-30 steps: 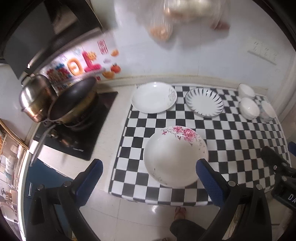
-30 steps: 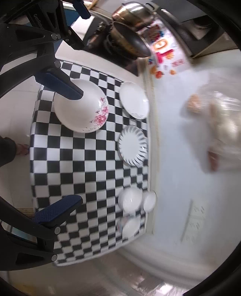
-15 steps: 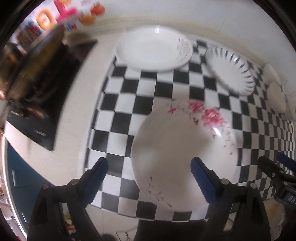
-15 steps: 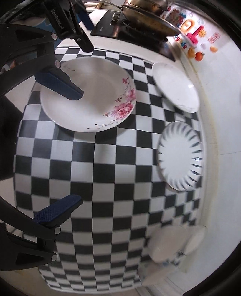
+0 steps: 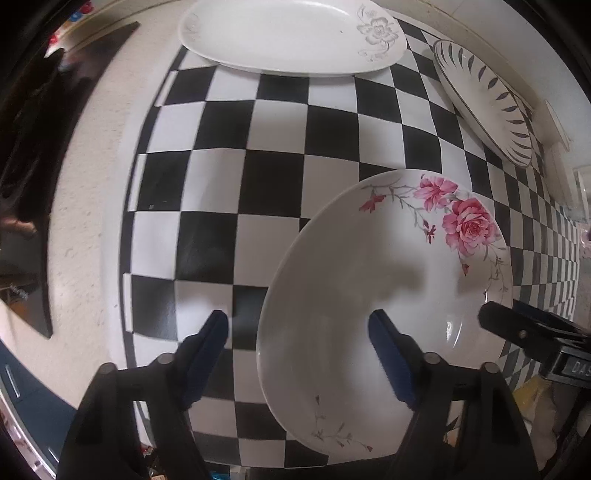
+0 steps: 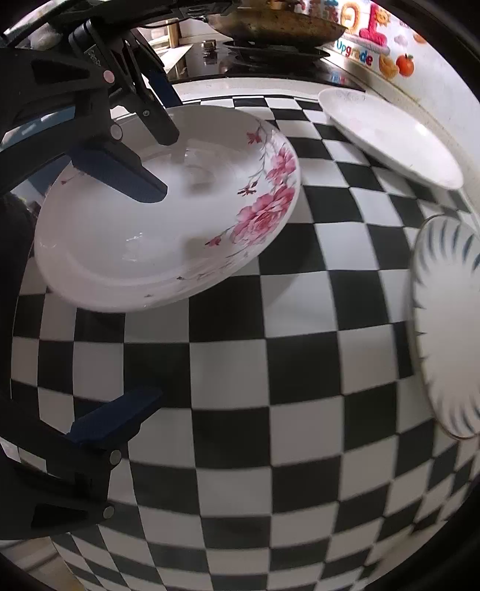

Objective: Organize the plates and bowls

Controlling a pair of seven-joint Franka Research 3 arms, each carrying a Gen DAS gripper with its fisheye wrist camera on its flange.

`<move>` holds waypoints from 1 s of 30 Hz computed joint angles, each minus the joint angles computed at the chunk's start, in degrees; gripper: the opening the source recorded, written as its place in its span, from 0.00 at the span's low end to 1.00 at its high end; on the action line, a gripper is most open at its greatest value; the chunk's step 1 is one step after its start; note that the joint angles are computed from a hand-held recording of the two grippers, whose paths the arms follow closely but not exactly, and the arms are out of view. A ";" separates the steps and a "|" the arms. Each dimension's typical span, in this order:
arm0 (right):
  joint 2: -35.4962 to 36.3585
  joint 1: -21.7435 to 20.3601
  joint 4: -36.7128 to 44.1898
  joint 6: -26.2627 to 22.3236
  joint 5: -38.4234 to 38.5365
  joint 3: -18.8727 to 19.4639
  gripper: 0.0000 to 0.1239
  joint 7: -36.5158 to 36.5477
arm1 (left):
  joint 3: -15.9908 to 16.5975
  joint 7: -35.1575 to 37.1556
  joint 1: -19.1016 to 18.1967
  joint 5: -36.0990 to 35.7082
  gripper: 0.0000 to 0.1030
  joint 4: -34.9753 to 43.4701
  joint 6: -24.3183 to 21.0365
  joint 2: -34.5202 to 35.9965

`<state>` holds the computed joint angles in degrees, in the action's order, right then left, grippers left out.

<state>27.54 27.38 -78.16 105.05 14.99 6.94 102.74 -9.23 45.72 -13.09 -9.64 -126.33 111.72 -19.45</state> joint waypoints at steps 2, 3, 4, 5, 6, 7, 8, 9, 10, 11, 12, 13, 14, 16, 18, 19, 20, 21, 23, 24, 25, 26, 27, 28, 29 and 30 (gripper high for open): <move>0.78 -0.13 0.75 -0.80 0.84 0.17 0.80 0.54 | 0.81 2.16 -0.06 -1.09 0.63 -0.44 0.67 0.27; 0.85 0.11 0.92 -0.61 0.50 0.14 0.80 0.52 | 1.01 3.06 -0.03 -1.42 0.63 -0.54 0.89 0.51; 1.40 0.18 1.77 -1.17 0.50 0.23 0.80 0.45 | 1.14 4.03 -0.08 -1.89 0.63 -0.46 0.98 0.90; 1.44 0.13 1.87 -1.35 0.79 0.28 0.80 0.44 | 1.23 4.87 -0.12 -2.47 0.63 -0.29 1.12 1.30; 1.78 -0.03 2.31 -1.69 1.33 0.41 0.80 0.38 | 0.89 5.26 -0.06 -1.94 0.63 -0.10 1.30 1.43; 2.16 -0.15 2.86 -2.10 1.83 0.53 0.78 0.38 | 0.65 5.62 -0.12 -1.76 0.63 -0.04 1.11 1.50; 2.57 -0.13 3.57 -2.61 2.02 0.58 0.77 0.39 | 0.44 5.91 -0.18 -1.56 0.63 0.57 0.66 1.95; 2.88 -0.10 4.12 -2.95 2.07 0.61 0.72 0.16 | 0.33 6.15 -0.25 -1.76 0.63 1.14 0.60 2.38; 3.24 -0.14 4.80 -3.33 2.28 0.71 0.66 -0.20 | 0.32 6.63 -0.22 -1.81 0.63 1.52 0.91 2.94; 3.81 -0.09 5.81 -3.86 2.41 0.72 0.63 -0.18 | 0.07 6.66 -0.09 -1.01 0.63 2.84 0.04 3.98; 4.34 -0.27 6.62 -4.28 3.05 0.86 0.55 -0.25 | -0.30 6.56 -0.05 -0.24 0.63 3.59 -0.65 4.55; 4.86 -0.61 7.23 -4.88 4.01 1.08 0.47 -0.44 | -0.43 6.62 -0.07 -0.20 0.63 3.98 -0.78 4.77; 5.25 -0.65 7.82 -5.41 4.25 1.09 0.47 -0.53 | -0.71 6.11 -0.12 -0.12 0.63 4.41 -1.06 5.01; 5.53 -0.59 8.42 -6.38 3.80 0.78 0.41 -0.89 | -0.75 4.46 0.08 -0.54 0.61 5.29 -1.99 5.08; 5.93 0.30 9.61 -7.60 1.33 0.16 0.28 -1.47 | -0.84 2.31 0.20 -1.16 0.58 3.88 -1.35 4.13; 6.26 0.76 10.15 -7.71 0.36 -0.06 0.19 -1.56 | -0.70 1.85 0.29 -1.24 0.57 3.64 -1.33 3.77; 5.90 0.35 9.42 -7.38 0.86 0.07 0.18 -2.29 | -0.62 1.35 0.37 -1.24 0.54 3.21 -1.12 3.31; 5.70 -0.14 9.00 -7.39 1.43 0.14 0.17 -2.83 | -0.17 1.72 0.46 -1.54 0.53 1.26 -0.79 1.62; 5.49 -0.61 8.80 -7.90 1.99 0.13 0.17 -3.12 | 0.27 1.49 0.49 -2.17 0.49 1.05 -1.33 0.93; 5.47 -0.54 8.82 -7.88 1.71 0.04 0.17 -3.40 | 0.40 1.40 0.51 -2.27 0.49 1.00 -1.74 0.47; 5.16 -0.64 8.48 -7.82 1.72 -0.04 0.17 -3.50 | 0.30 1.25 0.40 -2.25 0.49 0.84 -1.97 0.01; 5.25 -0.65 8.71 -7.99 1.73 -0.07 0.17 -3.35 | 0.07 0.92 0.26 -2.05 0.49 0.70 -2.11 -0.42; 4.78 -0.80 8.16 -7.93 1.74 -0.13 0.17 -3.58 | -0.13 0.66 0.10 -1.80 0.49 1.04 -2.29 -0.36; 4.11 -0.99 7.57 -7.84 1.61 -0.24 0.17 -3.89 | -0.16 0.75 -0.07 -1.79 0.49 0.89 -2.02 -0.49; 4.40 -0.79 7.98 -7.72 1.53 -0.25 0.17 -3.47 | 0.05 1.11 -0.13 -1.80 0.49 1.04 -2.06 -0.60; 3.78 -1.02 7.25 -7.53 1.63 -0.32 0.17 -3.61 | -0.05 1.08 -0.34 -1.97 0.49 0.68 -1.90 -1.13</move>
